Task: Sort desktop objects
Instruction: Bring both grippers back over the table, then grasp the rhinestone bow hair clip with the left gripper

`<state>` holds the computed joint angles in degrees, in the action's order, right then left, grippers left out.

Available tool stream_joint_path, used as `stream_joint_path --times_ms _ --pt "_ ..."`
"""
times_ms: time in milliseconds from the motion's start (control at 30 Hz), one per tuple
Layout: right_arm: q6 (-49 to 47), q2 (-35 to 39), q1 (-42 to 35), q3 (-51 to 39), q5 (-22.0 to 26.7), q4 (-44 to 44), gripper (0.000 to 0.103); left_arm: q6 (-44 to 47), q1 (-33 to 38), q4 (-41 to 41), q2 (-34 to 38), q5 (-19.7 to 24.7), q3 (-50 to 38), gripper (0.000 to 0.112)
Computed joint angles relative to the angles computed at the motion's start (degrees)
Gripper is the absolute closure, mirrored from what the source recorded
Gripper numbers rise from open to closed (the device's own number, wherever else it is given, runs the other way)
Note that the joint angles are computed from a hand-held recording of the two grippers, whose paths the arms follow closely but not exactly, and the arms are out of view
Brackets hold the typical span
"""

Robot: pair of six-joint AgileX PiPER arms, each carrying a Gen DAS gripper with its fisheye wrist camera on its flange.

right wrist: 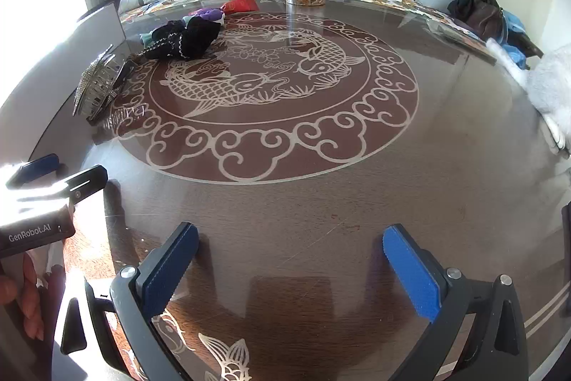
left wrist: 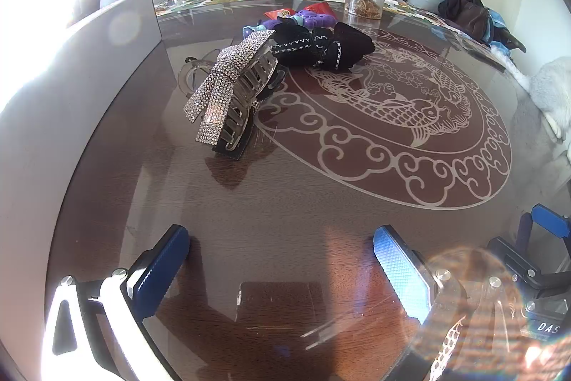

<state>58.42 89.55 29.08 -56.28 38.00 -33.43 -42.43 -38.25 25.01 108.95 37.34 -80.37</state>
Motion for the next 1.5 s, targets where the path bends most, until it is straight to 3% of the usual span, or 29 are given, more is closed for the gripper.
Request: stream_joint_path --times_ms 267,433,533,700,900,933,967,1033,1200,1333,1400,1433,1500 --pt "0.0 -0.1 0.0 0.1 0.0 0.0 0.000 0.4 0.2 -0.4 -0.9 -0.5 1.1 0.009" --pt "0.2 -0.1 0.1 0.1 0.1 -0.2 0.000 7.6 1.2 -3.8 -3.2 -2.0 3.9 0.009" --pt "0.2 -0.2 0.1 0.1 0.2 -0.2 0.000 4.2 1.4 2.5 -3.9 -3.7 4.2 0.009" --pt "0.2 -0.2 0.1 0.1 0.2 -0.2 0.000 14.8 4.7 -1.8 4.5 3.7 -12.6 0.009" --pt "0.2 -0.2 0.1 0.1 0.2 -0.2 0.000 19.0 7.3 -2.6 20.2 18.1 -38.9 0.009" --pt "0.2 -0.2 0.1 0.1 0.2 -0.2 0.000 19.5 7.5 -3.1 21.3 18.7 -40.5 0.016" --pt "0.1 -0.2 0.1 0.1 0.2 -0.2 0.000 21.0 8.4 -5.2 21.3 18.0 -40.3 0.041" --pt "0.1 -0.2 0.1 0.1 0.2 -0.2 0.000 21.8 10.3 -11.3 20.1 16.4 -38.5 0.063" --pt "0.2 -0.2 0.1 0.1 0.2 -0.2 0.000 9.0 9.5 -9.2 8.1 9.6 -18.4 0.063" --pt "0.1 -0.2 0.1 0.1 0.2 -0.2 0.000 8.2 8.1 -11.2 -0.7 3.9 -3.7 0.060" --pt "0.2 -0.2 0.1 0.2 0.1 -0.2 0.000 6.0 7.0 -8.7 -2.9 1.9 0.5 0.048" --pt "0.1 -0.2 0.1 0.2 0.1 -0.2 0.000 4.3 6.5 -6.8 -3.3 1.5 1.6 0.035" --pt "0.1 -0.3 0.1 0.2 0.1 -0.2 0.000 1.6 5.8 -3.7 -3.6 1.0 2.6 0.030"
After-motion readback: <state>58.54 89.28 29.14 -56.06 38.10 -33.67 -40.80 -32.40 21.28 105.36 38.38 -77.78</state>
